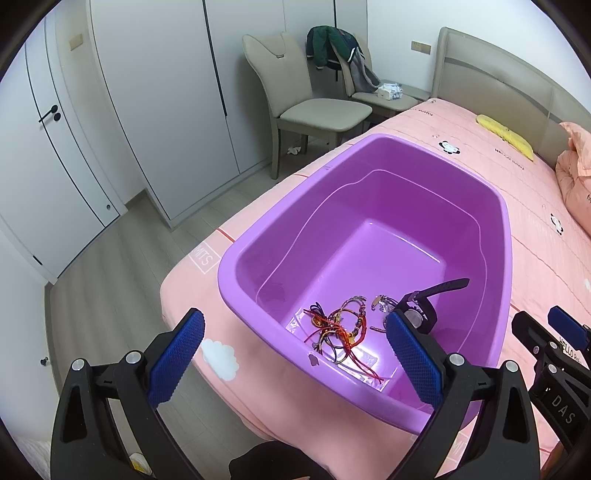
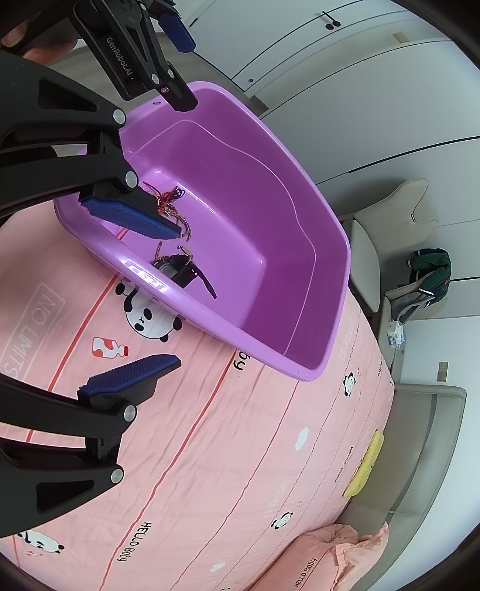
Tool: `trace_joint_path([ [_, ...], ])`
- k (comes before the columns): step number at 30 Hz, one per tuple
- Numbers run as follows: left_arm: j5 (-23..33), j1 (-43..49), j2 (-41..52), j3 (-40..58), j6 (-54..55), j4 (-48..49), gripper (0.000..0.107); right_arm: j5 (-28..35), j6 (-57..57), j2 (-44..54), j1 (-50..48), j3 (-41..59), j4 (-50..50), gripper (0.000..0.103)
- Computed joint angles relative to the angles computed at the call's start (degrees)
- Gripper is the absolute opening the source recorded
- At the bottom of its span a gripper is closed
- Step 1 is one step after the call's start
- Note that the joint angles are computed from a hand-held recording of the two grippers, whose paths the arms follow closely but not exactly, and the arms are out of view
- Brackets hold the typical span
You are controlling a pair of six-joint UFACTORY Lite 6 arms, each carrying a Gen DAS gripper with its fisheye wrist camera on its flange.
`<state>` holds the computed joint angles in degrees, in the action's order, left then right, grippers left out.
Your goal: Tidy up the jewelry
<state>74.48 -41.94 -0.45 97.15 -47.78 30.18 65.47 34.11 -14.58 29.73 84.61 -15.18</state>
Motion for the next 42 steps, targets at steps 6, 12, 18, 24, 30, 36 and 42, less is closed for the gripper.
trace_joint_path([
  [6,-0.13,-0.17,-0.73,-0.79,-0.73,0.74,0.097,-0.04,-0.33,-0.17,-0.18,-0.13,0.2,0.062],
  [12,-0.32,0.26,-1.05,-1.12,-0.66,0.71,0.097,-0.01,-0.2,-0.03,-0.18,0.08,0.05,0.062],
  [18,-0.46,0.48,-1.1,-1.19,-0.31,0.51,0.097,0.03,-0.13,0.13,-0.06,0.27,0.09,0.062],
  [24,-0.29,0.46,-1.13,-1.07,-0.14,0.55,0.097,0.04,-0.32,-0.06,-0.2,0.14,0.12,0.062],
  [30,-0.29,0.49,-1.14,-1.08,-0.04,0.52,0.097,0.1,0.22,0.17,0.28,0.27,-0.23,0.062],
  [36,-0.25,0.2,-1.34,-1.42,-0.26,0.66,0.097,0.13,0.18,0.15,0.29,0.29,-0.24,0.062],
  [42,-0.17,0.12,-1.27,-1.32,-0.37,0.63,0.097,0.22,0.46,0.17,0.54,0.36,-0.41,0.062],
])
